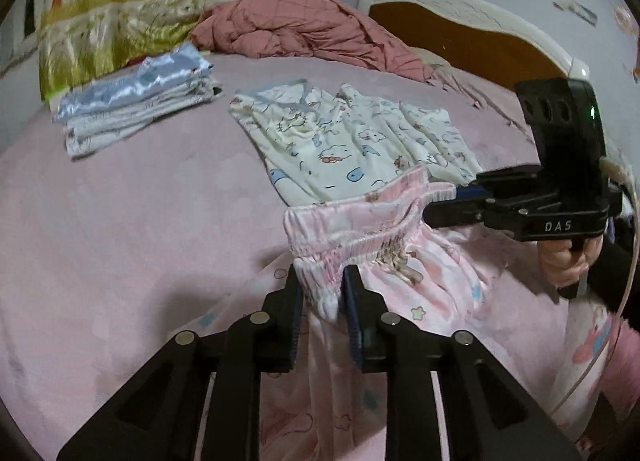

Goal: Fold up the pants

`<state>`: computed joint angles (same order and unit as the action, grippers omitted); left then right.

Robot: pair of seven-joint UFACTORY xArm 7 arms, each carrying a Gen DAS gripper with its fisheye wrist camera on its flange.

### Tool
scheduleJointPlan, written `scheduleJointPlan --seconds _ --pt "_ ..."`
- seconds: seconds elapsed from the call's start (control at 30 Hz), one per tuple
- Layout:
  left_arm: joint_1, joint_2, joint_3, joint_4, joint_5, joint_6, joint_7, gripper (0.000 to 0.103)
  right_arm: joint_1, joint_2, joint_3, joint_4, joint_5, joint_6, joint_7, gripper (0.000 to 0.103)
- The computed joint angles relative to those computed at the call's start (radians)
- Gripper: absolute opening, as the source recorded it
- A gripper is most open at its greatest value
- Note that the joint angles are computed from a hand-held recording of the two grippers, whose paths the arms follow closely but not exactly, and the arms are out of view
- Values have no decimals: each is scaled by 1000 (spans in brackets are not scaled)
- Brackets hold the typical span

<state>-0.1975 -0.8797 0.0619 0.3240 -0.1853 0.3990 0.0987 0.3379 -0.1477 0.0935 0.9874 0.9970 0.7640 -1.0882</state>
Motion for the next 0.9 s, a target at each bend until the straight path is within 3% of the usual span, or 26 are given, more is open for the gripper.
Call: scheduleJointPlan --seconds 0.1,0.23,0.33,0.5,0.6,0.67,0.8,0.9 --pt "31 -21 -22 -23 16 -19 -16 38 -3 11 4 -1 -5 -26 28 20" --pt "85 -71 -72 -46 71 -24 -48 46 35 -54 26 -83 41 -227 -43 36" --pt "141 -77 -110 -57 106 -42 -107 56 76 -84 23 -121 75 -339 -89 42" --pt "215 -99 -183 -80 173 -55 -233 58 104 -101 10 -149 2 -382 -2 43" --pt "249 -87 -231 -74 230 -23 -288 61 105 -86 19 -159 -99 -422 90 46" --pt "238 -113 -221 -89 246 -27 -313 61 110 -73 5 -153 -130 -407 132 46" --pt "239 -328 -215 -151 269 -7 -367 61 139 -122 -33 -177 -57 -435 104 48" --pt "199 -501 -218 -179 282 87 -373 61 175 -196 -72 -212 20 -453 62 49"
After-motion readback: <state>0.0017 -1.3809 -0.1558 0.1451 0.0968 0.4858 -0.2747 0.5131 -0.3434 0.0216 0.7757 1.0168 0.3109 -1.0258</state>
